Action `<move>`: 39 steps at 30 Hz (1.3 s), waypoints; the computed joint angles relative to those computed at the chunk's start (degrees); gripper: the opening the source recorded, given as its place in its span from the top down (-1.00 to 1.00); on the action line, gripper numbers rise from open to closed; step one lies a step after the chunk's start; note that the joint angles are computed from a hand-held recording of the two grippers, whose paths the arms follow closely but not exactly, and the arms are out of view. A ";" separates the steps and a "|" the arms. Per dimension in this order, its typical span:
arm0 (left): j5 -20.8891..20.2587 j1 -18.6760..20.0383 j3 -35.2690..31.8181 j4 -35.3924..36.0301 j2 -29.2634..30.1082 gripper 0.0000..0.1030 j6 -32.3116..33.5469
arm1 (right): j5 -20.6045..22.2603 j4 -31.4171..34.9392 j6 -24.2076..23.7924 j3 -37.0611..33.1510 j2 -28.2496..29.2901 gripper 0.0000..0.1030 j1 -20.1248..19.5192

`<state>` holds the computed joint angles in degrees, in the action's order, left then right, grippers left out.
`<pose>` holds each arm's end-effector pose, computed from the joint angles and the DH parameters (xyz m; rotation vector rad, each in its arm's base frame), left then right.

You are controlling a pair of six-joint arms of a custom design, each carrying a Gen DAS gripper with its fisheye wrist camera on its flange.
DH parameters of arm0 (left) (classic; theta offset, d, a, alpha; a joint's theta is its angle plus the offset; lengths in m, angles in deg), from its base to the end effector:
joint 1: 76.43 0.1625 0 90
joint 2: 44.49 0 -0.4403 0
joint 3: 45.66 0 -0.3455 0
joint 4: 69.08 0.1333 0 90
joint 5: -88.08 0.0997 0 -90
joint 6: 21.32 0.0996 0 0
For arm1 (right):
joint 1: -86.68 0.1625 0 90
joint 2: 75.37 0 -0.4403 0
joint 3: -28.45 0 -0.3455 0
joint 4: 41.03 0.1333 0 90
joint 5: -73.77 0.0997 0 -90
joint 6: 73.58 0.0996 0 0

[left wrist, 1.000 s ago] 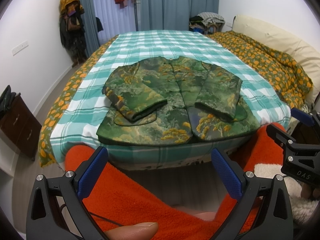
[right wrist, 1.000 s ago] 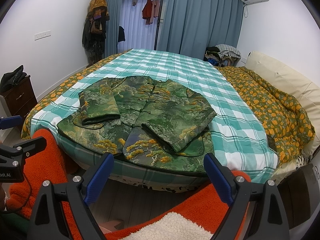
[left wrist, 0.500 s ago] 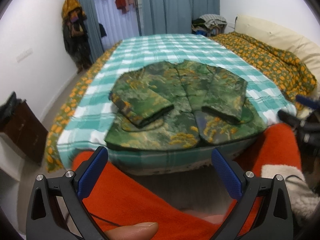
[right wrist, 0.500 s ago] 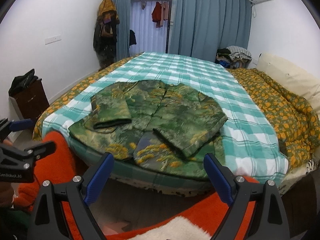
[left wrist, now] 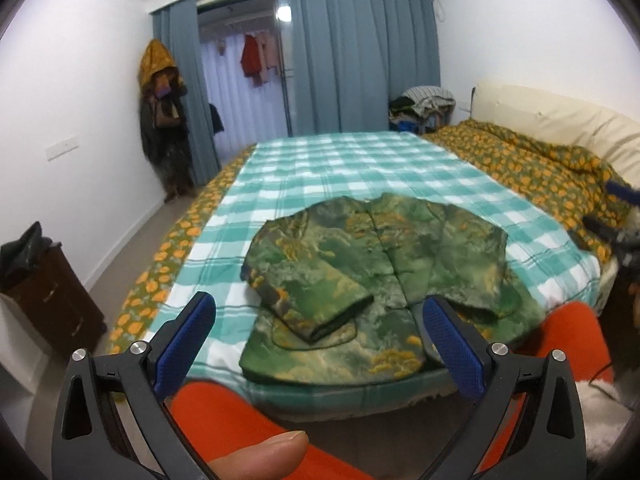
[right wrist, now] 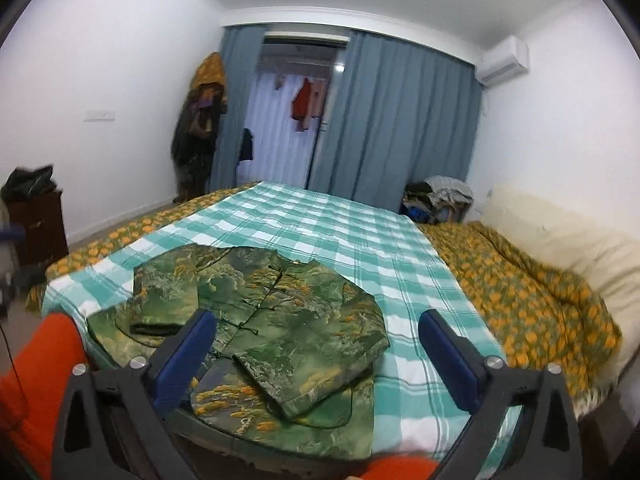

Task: Fold large clothes
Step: 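Grasp the folded jacket sleeve with the right gripper and lift it outward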

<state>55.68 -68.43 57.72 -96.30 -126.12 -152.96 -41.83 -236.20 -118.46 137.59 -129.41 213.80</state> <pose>-0.3078 -0.2628 0.3657 0.0538 1.7828 -1.2593 0.4275 -0.4153 0.2543 1.4014 -2.0056 1.0964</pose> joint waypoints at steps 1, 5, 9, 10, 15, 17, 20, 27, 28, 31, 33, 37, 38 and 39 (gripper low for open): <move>-0.15 0.29 -0.54 1.05 0.25 -0.99 -0.64 | 0.22 0.23 -0.75 -0.30 0.62 -1.00 -0.37; -0.59 1.52 -1.11 1.32 0.63 -0.99 0.70 | -0.50 9.19 -2.07 -2.66 3.29 -1.00 -2.56; -0.15 3.70 0.45 -8.54 -1.00 -0.99 9.04 | -4.55 19.95 -5.89 -7.58 8.78 -1.00 -5.31; 0.22 4.40 0.67 -11.03 -1.33 -0.99 11.10 | -5.85 21.83 -7.08 -9.16 10.64 -1.00 -5.82; -0.65 6.61 2.37 -21.80 -2.99 -0.99 19.08 | -10.75 30.33 -7.33 -16.49 18.33 -0.93 -8.06; -0.58 7.45 2.20 -22.21 -2.63 -0.99 18.92 | -13.74 28.15 -10.13 -18.09 21.44 -0.74 -8.48; -1.40 8.79 3.92 -27.84 -4.13 -0.99 23.61 | -16.22 28.14 -10.04 -20.46 23.94 -0.24 -9.45; -3.15 12.43 5.87 -35.00 -5.33 -0.99 31.27 | -7.62 26.12 2.37 -17.66 14.82 0.77 -9.72; -2.95 13.13 5.86 -36.22 -5.34 -0.99 32.73 | -7.53 25.34 3.30 -18.29 13.40 0.77 -9.93; -1.39 14.95 5.36 -39.12 -4.68 -0.99 37.34 | -10.06 20.21 1.81 -21.95 11.50 0.77 -10.83; 0.59 16.23 4.55 -38.81 -3.67 -0.99 40.26 | -13.45 16.04 -1.30 -25.68 12.27 0.77 -11.57; 3.97 19.44 3.45 -36.32 -3.13 -0.99 45.69 | -22.49 11.08 -4.48 -36.26 15.71 0.61 -13.59; 4.53 20.61 3.27 -36.52 -3.43 -0.99 47.96 | -25.16 7.97 -7.29 -39.33 17.44 0.29 -14.04; 4.92 21.66 3.48 -38.03 -3.98 -0.99 50.84 | -26.33 5.08 -9.28 -40.13 17.76 0.00 -14.47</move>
<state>60.60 -46.77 61.21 -134.33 -130.09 -102.12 -68.16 -231.12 -127.73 97.46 -111.66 199.33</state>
